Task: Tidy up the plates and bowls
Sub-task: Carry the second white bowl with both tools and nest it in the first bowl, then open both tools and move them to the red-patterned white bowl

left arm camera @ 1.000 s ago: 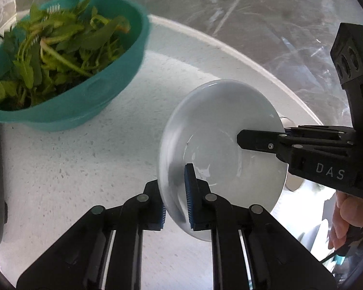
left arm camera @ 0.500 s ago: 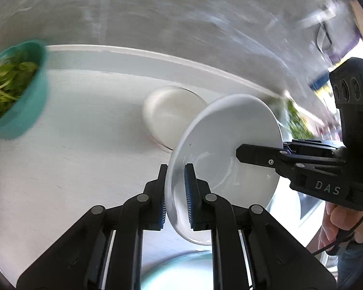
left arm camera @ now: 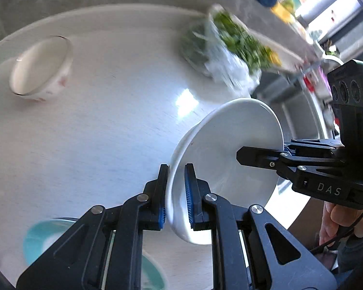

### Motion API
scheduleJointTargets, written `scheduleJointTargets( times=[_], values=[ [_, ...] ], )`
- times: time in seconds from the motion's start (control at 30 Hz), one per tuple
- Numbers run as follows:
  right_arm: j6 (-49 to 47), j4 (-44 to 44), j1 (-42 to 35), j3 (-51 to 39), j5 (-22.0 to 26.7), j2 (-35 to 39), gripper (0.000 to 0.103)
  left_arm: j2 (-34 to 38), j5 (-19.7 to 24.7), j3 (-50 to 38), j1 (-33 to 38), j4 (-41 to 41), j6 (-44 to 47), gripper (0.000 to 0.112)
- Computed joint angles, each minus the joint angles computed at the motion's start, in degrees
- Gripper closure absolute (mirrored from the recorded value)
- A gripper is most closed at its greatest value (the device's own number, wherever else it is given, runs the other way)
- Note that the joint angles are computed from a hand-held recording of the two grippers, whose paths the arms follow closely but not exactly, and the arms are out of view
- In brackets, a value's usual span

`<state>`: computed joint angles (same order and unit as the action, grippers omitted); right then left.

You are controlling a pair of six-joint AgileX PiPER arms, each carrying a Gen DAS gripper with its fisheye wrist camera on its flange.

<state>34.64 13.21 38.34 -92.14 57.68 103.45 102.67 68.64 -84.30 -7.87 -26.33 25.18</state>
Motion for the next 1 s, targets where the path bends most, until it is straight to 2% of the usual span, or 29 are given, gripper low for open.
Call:
scheduleJointTargets(
  times=[0.13, 0.4, 0.6, 0.8, 0.97, 1.0],
  values=[
    [-2.87, 3.0, -2.69, 9.72, -3.46, -4.56, 0.092, 0.34, -4.17, 3.3, -5.97, 2.11, -3.62, 0.101],
    [-6.98, 6.1, -4.37, 17.08, -6.67, -6.05, 0.092, 3.87, -7.74, 3.39, -10.74, 6.34, -7.37, 0.101],
    [-6.85, 3.87, -3.5, 17.28, -6.94, -4.93, 0.092, 5.4, -10.88, 4.71, -12.78, 8.65, -9.2, 0.098],
    [-3.41, -1.88, -1.29, 14.37, -5.0, -3.18, 0.092, 5.32, -12.1, 5.36, -13.05, 8.3, -9.16, 0.095],
    [-1.17, -5.88, 0.15, 12.55, -3.44, -2.26, 0.092, 4.29, -12.01, 6.5, -11.91, 5.79, -6.93, 0.087],
    [-0.63, -6.59, 0.5, 12.32, -3.07, -2.19, 0.091, 3.96, -12.31, 6.85, -11.8, 5.36, -6.34, 0.083]
  ],
)
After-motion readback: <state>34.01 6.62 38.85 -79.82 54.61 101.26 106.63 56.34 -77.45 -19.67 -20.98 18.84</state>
